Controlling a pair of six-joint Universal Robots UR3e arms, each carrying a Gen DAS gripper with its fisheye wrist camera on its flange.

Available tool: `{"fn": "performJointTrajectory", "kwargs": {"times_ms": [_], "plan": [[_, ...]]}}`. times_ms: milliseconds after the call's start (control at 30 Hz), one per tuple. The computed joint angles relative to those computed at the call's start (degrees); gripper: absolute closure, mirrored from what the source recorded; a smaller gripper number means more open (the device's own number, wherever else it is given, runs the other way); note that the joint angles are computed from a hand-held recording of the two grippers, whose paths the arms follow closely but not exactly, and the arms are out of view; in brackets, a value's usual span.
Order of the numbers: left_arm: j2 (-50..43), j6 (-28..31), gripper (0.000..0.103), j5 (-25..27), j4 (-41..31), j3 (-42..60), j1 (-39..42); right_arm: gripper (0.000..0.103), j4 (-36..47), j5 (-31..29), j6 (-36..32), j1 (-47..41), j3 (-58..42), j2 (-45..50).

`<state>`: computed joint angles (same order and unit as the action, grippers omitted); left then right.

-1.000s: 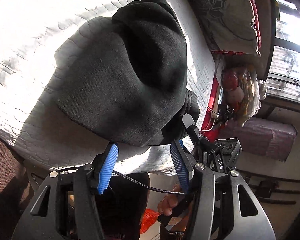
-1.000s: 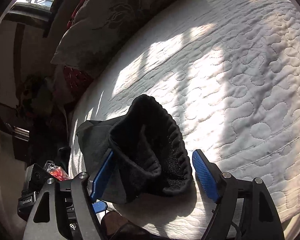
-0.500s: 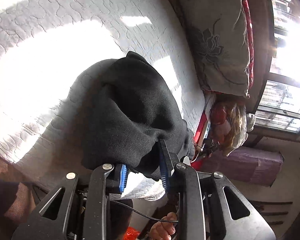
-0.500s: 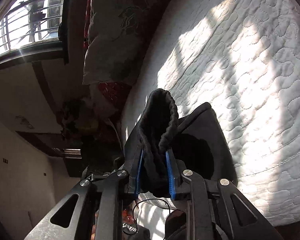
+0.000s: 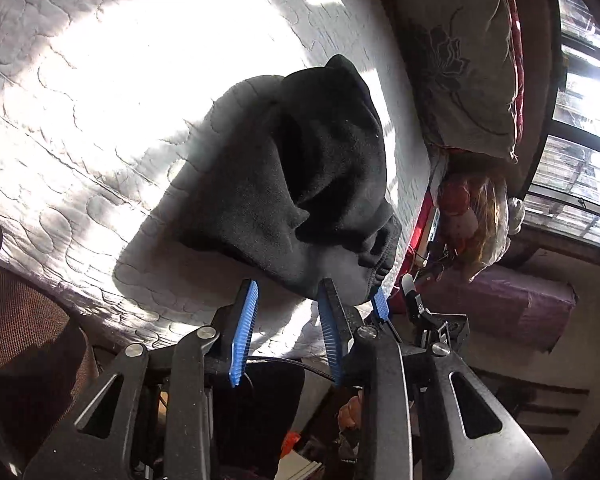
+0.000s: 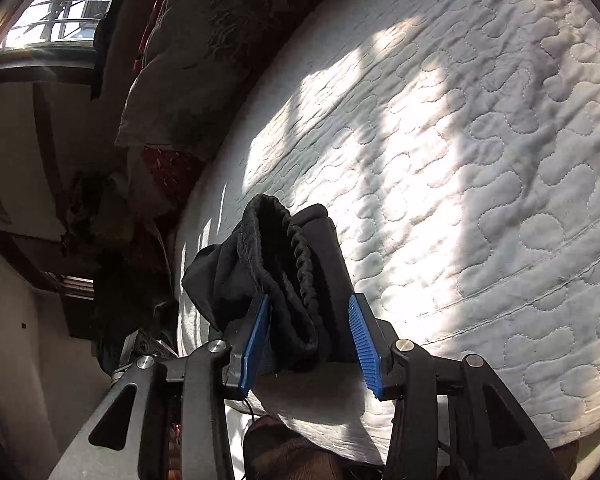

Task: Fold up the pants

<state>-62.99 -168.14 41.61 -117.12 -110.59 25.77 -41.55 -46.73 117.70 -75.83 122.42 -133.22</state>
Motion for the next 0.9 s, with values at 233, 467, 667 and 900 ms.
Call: {"fn": "performJointTrajectory", "kwargs": {"times_ms": [233, 467, 667, 900], "plan": [[-16.44, -8.75, 0.044, 3.21, 19.1, 17.53, -10.13, 0.045, -17.4, 6.61, 12.09, 11.9, -1.43, 4.92], [-36.51, -14.55, 0.044, 17.13, 25.81, 36.96, -25.4, 0.045, -35.09, 6.37, 27.18, 21.64, 2.01, 6.28], [-55.57, -14.1, 0.07, 32.36, 13.47, 66.13, -32.83, 0.087, -43.96, 4.98, 31.65, 27.24, 3.38, 10.7], [-63.7, -15.93, 0.067, 41.42, 15.52, 69.76, -36.27, 0.089, -44.81, 4.83, 33.05, 22.54, 6.57, 9.67]]}}
